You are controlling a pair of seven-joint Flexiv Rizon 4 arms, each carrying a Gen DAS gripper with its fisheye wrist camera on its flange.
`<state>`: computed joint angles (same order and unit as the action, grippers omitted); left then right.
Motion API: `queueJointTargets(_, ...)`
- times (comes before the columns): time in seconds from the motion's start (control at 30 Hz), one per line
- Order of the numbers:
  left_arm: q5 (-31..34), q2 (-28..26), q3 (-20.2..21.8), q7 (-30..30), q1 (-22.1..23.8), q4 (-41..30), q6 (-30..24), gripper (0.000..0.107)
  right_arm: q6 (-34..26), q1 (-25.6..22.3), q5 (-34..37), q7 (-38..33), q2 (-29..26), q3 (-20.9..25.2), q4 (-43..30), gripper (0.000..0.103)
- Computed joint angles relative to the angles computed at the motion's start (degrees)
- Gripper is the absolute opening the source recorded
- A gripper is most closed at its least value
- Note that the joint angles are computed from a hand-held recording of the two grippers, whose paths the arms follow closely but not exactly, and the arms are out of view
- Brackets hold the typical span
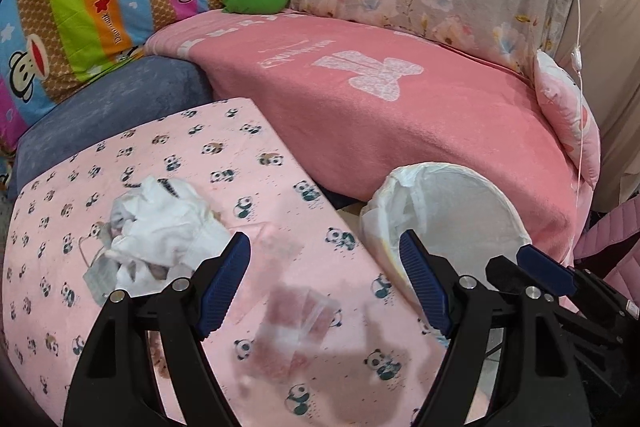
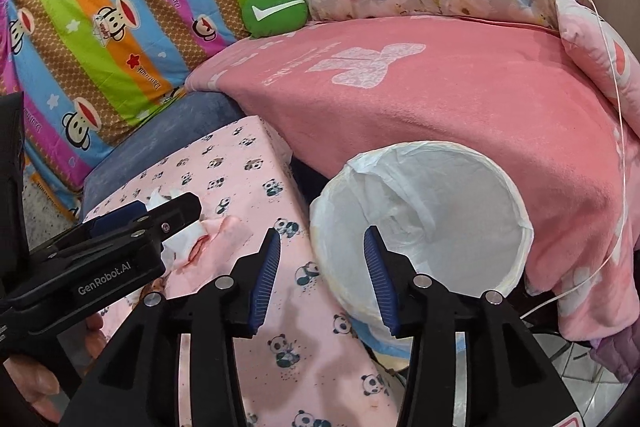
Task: Collect trash
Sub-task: 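Grasp the brown hair ties with the left tool while the right tool grasps a pink wipe packet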
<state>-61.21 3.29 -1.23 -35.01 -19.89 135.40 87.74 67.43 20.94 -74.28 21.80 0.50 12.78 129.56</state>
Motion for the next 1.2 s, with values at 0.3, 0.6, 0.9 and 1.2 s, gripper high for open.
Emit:
queueJointTargets(0.3, 4.0, 2.9, 4.4, -3.9, 4.2, 4.4, -0.8, 0.073, -1.2, 5.3, 2.4, -1.7, -4.6, 1.3, -3.9, 0.05)
queueJointTargets(0.6, 3.3, 3.4, 7.2, -3.6, 6.9, 6.8, 0.2, 0.073, -0.8, 10.7, 5.3, -3.7, -10.6, 0.3, -7.6, 0.053)
queueJointTargets(0.9, 7.7, 1.7, 8.0, -6.4, 12.6, 8.8, -1.4, 0.073, 0.4, 15.3, 8.4, -6.9, -16.6, -2.0, -10.9, 0.054)
queueJointTargets(1.2, 8.2, -0.1, 7.0, -6.5, 15.5, 9.1, -3.9, 0.073, 0.2, 17.8, 11.3, -9.3, -19.8, -3.9, -12.8, 0.054)
